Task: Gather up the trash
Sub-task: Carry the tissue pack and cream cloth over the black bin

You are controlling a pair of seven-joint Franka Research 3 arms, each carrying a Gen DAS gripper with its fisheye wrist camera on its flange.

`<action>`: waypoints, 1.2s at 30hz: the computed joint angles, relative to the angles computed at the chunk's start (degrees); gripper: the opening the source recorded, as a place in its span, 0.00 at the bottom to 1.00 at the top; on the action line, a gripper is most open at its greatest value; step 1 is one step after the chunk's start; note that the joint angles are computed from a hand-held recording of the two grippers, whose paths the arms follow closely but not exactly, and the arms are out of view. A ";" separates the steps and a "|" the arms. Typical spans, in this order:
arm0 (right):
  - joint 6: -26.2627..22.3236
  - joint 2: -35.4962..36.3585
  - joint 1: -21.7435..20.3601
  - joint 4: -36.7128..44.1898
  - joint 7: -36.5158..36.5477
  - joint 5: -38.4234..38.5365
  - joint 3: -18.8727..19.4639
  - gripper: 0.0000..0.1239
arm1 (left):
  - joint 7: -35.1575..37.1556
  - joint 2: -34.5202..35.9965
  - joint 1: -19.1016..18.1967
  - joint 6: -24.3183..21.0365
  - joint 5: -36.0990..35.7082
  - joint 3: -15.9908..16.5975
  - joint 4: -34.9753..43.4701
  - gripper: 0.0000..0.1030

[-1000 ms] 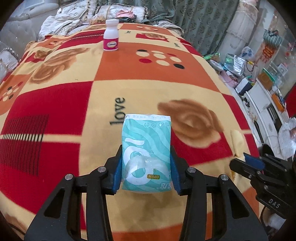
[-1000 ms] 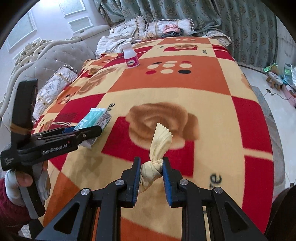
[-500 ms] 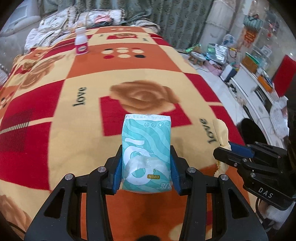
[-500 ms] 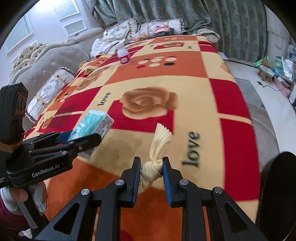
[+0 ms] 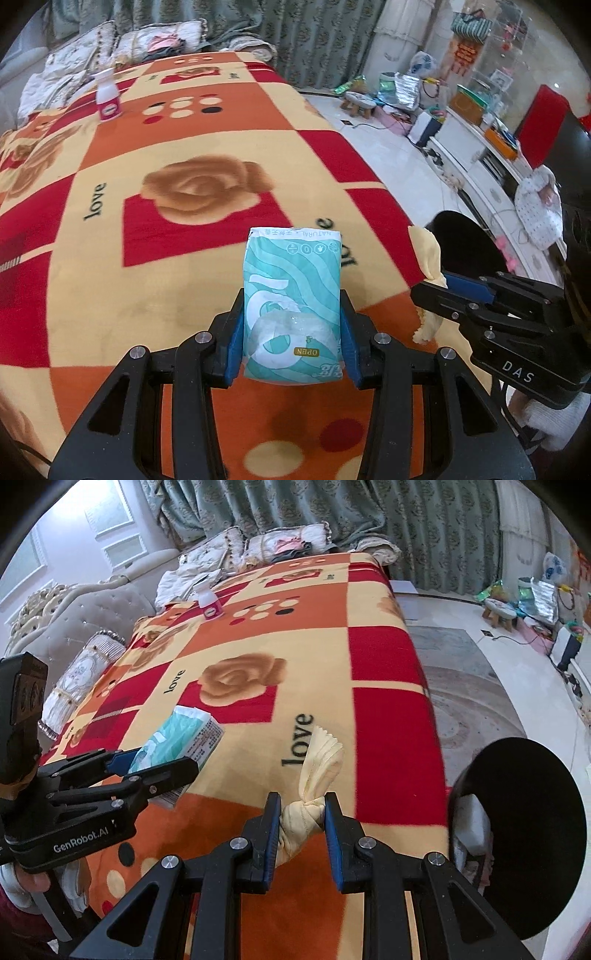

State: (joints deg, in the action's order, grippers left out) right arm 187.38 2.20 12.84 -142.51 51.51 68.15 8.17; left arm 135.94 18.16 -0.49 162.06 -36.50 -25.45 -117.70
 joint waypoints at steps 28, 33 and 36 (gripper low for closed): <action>2.33 -9.40 -0.61 -12.90 5.48 -1.76 -6.91 0.18 | 1.88 1.31 -6.32 -5.19 -1.37 -2.05 2.96 0.41; 2.79 -11.17 -2.39 -15.64 8.50 -4.74 -7.76 0.18 | 1.32 2.61 -7.72 -6.47 -0.29 -2.65 4.58 0.41; 3.06 -11.63 -1.28 -16.79 10.57 -7.17 -10.72 0.18 | 0.97 3.71 -8.56 -7.63 0.64 -3.09 6.01 0.41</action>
State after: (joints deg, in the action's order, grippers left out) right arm 190.45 -9.43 11.56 -159.30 62.07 60.98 -2.55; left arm 136.91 21.88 -9.05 154.43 -35.87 -28.53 -111.69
